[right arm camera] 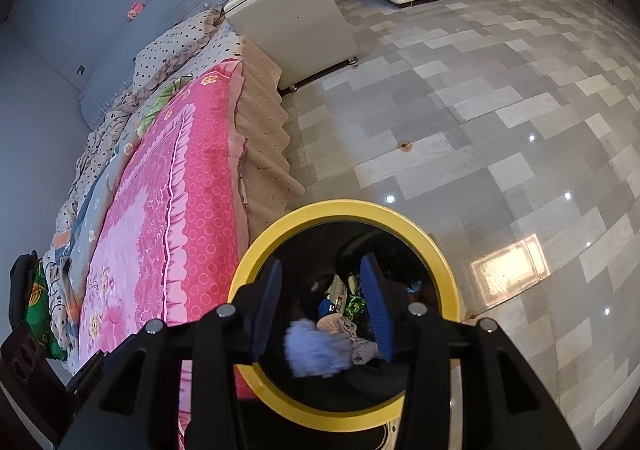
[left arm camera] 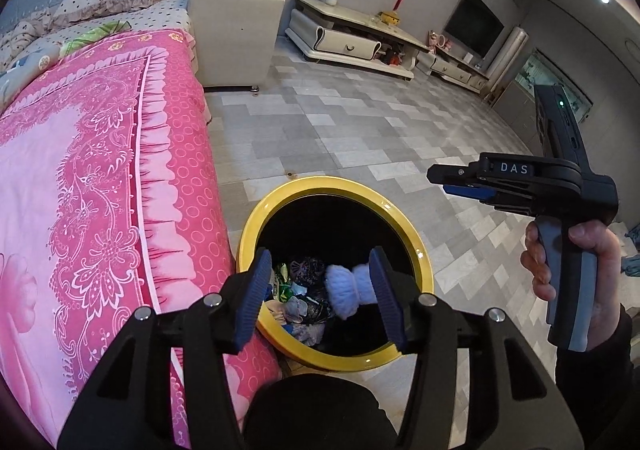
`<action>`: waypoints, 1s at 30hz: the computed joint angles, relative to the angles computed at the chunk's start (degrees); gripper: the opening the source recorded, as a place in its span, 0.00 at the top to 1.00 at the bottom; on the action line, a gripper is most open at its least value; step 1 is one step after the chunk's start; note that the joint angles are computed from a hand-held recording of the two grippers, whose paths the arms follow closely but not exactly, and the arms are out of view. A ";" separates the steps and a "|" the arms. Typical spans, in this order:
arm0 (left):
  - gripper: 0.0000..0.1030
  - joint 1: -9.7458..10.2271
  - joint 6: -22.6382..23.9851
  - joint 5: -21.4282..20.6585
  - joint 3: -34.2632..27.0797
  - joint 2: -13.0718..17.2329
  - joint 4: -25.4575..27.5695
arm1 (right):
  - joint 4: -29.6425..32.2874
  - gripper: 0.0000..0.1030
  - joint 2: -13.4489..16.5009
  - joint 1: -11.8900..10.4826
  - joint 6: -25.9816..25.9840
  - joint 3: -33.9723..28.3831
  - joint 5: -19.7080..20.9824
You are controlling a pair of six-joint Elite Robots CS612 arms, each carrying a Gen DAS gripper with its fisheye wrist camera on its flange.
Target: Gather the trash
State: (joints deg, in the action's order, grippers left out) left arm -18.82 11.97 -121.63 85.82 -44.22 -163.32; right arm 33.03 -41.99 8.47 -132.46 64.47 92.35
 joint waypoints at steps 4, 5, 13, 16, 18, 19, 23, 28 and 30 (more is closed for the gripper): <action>0.53 0.87 -1.35 0.01 0.09 -0.09 -1.01 | 0.23 0.62 -0.09 0.28 -0.31 -0.06 0.16; 0.53 1.15 -1.74 -0.02 0.06 -0.08 -1.19 | 0.36 0.62 -0.06 0.38 -0.46 -0.18 0.04; 0.53 4.38 -5.66 1.71 0.09 -0.14 -3.96 | 4.09 0.62 3.07 2.54 -3.19 -6.51 -1.55; 0.53 5.91 -6.79 3.42 0.36 -0.25 -5.54 | 6.06 0.61 5.29 3.70 -4.65 -10.86 -2.76; 0.52 7.02 -7.59 4.84 0.58 -0.33 -6.58 | 7.45 0.61 7.06 4.53 -5.60 -14.32 -3.70; 0.51 7.57 -7.96 5.32 0.59 -0.33 -6.88 | 7.85 0.61 7.81 4.92 -5.98 -15.79 -4.25; 0.48 9.78 -9.44 7.90 0.82 -0.28 -9.44 | 10.87 0.56 12.17 7.00 -8.43 -24.39 -5.32; 0.30 12.29 -13.23 10.81 1.10 0.08 -14.87 | 15.99 0.49 18.92 9.45 -10.46 -37.79 -4.07; 0.24 13.15 -14.74 12.24 1.29 0.34 -17.82 | 16.38 0.47 20.59 10.54 -10.22 -41.35 -0.56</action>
